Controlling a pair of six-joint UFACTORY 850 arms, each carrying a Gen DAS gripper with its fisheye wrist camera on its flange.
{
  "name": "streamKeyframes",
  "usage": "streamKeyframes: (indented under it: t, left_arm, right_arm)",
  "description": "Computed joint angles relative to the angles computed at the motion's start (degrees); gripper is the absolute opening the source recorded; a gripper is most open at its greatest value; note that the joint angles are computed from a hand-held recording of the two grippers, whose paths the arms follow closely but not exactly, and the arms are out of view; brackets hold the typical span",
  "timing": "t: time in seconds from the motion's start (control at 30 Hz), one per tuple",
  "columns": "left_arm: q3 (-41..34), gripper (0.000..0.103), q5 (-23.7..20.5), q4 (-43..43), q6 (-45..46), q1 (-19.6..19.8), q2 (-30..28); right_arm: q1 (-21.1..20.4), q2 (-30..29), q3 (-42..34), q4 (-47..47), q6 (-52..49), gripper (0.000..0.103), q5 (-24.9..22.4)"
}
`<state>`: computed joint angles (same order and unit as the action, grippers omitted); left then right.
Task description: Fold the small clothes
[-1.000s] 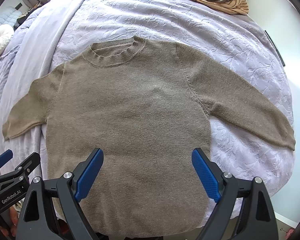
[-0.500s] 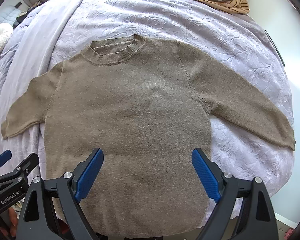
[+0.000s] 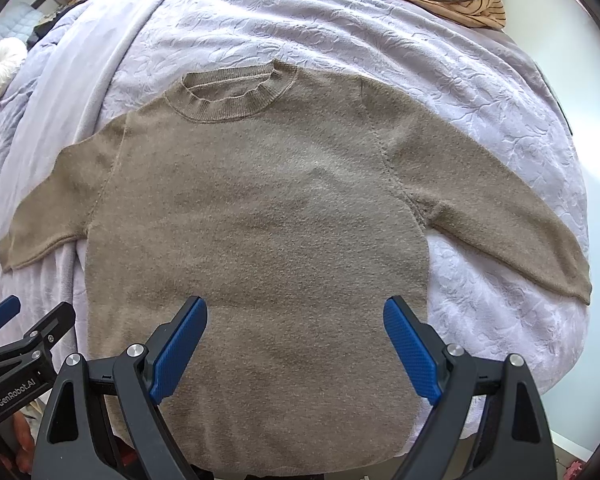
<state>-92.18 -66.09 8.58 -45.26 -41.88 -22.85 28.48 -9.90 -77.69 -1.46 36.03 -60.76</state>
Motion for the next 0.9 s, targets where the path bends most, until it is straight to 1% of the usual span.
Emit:
streamKeyframes:
  t: [0.9]
  left_arm:
    - [0.47,0.103,0.88,-2.35,2.38,0.89,-1.43]
  right_arm:
    - [-0.25,-2.09,-0.42,0.4,-0.27,0.092,-0.28]
